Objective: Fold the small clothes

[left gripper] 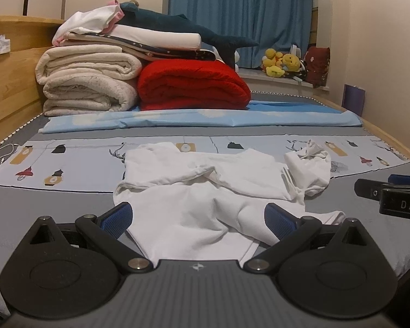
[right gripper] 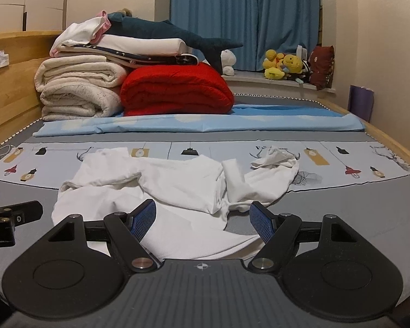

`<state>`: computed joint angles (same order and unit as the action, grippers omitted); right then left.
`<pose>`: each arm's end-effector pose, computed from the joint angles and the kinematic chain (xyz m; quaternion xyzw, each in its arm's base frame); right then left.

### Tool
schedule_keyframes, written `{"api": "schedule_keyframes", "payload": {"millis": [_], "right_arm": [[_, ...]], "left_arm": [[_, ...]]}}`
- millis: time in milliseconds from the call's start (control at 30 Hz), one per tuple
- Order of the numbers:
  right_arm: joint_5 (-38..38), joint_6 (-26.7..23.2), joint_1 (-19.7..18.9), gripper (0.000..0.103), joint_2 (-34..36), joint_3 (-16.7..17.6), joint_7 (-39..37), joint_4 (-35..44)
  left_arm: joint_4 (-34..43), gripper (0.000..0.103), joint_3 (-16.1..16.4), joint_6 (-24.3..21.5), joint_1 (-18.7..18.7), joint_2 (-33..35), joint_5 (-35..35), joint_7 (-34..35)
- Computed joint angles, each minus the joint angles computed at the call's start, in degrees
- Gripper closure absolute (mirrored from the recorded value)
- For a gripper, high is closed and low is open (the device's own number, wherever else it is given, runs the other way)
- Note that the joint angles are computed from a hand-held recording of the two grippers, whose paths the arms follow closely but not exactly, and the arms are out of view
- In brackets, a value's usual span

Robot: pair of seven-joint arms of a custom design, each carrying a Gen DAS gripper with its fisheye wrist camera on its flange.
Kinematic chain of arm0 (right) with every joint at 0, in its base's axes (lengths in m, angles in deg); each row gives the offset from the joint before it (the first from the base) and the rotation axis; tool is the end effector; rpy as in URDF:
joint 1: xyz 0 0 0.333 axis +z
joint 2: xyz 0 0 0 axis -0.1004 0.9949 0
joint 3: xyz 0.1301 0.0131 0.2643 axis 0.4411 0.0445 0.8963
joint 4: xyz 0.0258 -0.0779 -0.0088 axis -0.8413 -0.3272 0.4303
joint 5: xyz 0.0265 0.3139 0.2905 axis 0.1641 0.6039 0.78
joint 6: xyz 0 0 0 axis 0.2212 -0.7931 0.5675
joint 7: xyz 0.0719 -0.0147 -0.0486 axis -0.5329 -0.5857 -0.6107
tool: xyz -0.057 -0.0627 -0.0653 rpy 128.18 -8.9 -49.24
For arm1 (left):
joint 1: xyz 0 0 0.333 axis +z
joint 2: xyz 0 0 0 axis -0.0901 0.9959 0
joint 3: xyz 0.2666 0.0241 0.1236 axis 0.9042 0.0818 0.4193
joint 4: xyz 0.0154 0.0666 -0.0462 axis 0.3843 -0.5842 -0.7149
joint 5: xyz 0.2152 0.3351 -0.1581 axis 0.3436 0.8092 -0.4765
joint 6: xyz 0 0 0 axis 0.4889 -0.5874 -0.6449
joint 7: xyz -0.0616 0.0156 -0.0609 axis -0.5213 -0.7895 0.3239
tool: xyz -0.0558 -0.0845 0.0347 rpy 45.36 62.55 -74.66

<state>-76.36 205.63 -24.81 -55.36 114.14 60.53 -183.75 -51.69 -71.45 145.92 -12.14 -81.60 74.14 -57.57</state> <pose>0.4591 0.1845 0.4860 -0.6329 0.5875 -0.3356 0.3763 0.4628 -0.2847 0.4828 -0.6141 0.6112 -0.3555 0.3506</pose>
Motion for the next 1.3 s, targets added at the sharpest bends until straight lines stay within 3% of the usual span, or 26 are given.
{"api": "schedule_keyframes", "payload": {"millis": [333,1300], "right_arm": [[-1.08,-0.89,4.72,0.026,2.30,-4.55,-1.60,0.64],[-0.86,-0.78,5.76,0.026,2.22,-5.03,-3.07,0.39]], "left_arm": [[-0.06,0.000,0.41,-0.04,-0.20,0.25,-2.43,1.99],[-0.24,0.000,0.23,-0.06,0.08,0.08,-3.14,2.25]]}}
